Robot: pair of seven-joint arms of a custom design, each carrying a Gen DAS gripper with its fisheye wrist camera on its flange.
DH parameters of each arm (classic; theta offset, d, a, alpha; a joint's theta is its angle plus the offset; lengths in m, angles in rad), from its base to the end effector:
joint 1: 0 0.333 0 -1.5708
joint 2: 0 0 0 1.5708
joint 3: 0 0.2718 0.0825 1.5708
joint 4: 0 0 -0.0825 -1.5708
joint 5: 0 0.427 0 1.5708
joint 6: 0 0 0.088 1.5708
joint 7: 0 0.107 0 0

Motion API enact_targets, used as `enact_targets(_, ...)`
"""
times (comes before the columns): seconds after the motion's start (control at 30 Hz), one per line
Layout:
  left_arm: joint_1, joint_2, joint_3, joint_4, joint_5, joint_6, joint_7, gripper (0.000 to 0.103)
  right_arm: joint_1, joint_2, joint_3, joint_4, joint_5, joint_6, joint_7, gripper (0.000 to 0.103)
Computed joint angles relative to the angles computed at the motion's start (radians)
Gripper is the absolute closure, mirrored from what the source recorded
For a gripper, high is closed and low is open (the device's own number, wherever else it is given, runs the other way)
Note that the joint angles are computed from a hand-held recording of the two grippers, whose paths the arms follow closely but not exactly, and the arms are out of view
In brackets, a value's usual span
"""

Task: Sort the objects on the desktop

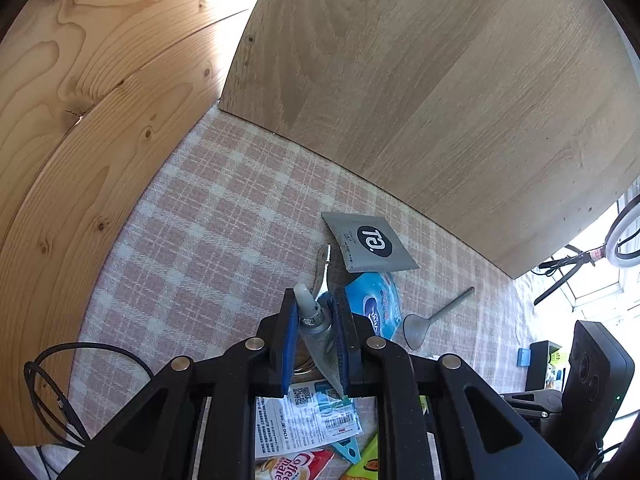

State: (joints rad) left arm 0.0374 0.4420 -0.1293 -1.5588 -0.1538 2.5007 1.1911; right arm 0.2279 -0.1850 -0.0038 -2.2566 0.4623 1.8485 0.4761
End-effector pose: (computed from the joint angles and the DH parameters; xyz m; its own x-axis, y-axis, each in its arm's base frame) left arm 0.7396 -0.0548 0.3908 0.3130 -0.8818 0.3527 -0.8239 -0.4369 -0.3611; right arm 0.4908 0.1479 0.3661 0.8527 -0.3375 -0.3988 -0.4508 -0.8610 -0.2353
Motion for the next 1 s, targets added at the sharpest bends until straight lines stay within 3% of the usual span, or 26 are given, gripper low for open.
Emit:
enact_targets(0.43, -0.019, -0.022, -0.047, 0.032, -0.051, -0.029, 0.13, 0.093, -0.033, 0.004, -0.024, 0.043, 0.039, -0.039, -0.002, 0.098)
enact_targets(0.8, -0.091, -0.003, -0.055, 0.101, -0.01, -0.092, 0.198, 0.093, -0.079, 0.013, -0.051, 0.083, 0.07, -0.073, -0.01, 0.098)
enact_targets(1.0, -0.089, 0.021, -0.068, 0.146, -0.042, -0.157, 0.218, 0.091, -0.108, 0.024, -0.063, 0.107, 0.083, -0.096, -0.01, 0.098)
